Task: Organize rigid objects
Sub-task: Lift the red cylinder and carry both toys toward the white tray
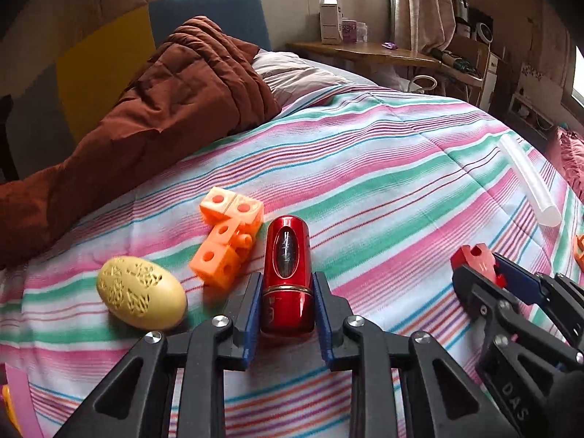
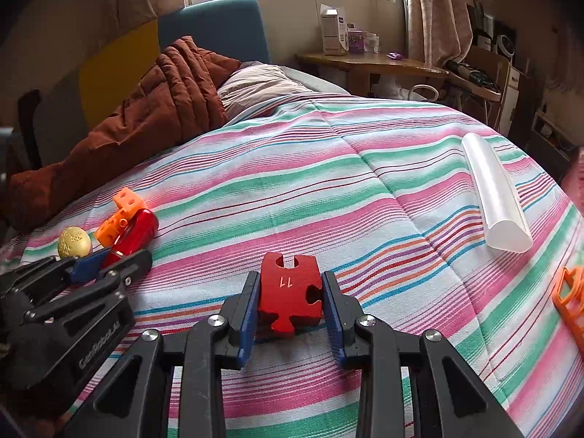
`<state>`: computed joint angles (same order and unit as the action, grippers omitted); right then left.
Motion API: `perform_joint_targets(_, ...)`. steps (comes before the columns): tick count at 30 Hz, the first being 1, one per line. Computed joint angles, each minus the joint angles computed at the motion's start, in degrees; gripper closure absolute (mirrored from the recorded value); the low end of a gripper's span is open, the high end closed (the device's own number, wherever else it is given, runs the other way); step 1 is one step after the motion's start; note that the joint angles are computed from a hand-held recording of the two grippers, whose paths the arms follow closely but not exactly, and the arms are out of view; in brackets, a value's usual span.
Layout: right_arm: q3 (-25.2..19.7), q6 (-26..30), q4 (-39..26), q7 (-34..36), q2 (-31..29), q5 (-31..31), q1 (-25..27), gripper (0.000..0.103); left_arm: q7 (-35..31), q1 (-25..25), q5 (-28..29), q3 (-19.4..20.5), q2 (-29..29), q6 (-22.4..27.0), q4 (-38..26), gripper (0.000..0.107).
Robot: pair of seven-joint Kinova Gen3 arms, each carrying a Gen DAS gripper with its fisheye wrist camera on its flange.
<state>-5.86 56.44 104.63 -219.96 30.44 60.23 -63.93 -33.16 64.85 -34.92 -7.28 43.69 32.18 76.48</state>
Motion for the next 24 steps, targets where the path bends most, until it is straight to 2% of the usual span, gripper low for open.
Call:
perform_joint_targets(6,-0.1,1.1,-1.0,1.6,0.3,-1.0,0.0,0.07,4.6,1.4,0.3,-1.2,-4.7,-4.3,8.6,0.082)
perform_joint_targets(10,-0.1,2.7,-2.6,4.0,1.1,-2.5,-0.2,0.07,4.9,0.6,0.8,0.5,-7.3,-6.6,13.1,0.082)
perform_joint_targets(13,0.1,4.3,-4.0,5.9,1.7,-3.9,-0.5,0.07,4.7,1.9,-0.2,0.3,-8.6,-6.0,14.9,0.082)
perform_joint_targets(17,0.7,6.0,-4.7,6.1,1.9,-4.7,-1.6,0.07,8.6,3.3,-0.9,-0.3,-10.8,-6.8,18.4,0.082)
perform_joint_targets(20,0.7,7.2,-4.0,4.0,1.7,-2.9,-3.4,0.07,11.0,3.0,-0.9,0.2,-13.5,-9.8,22.5,0.082)
perform_joint_targets(24,-0.1,9.6,-6.3,7.3,2.8,-2.6,-4.0,0.07,15.2,4.8,-1.5,-1.8,-17.3,-14.9,28.7,0.082)
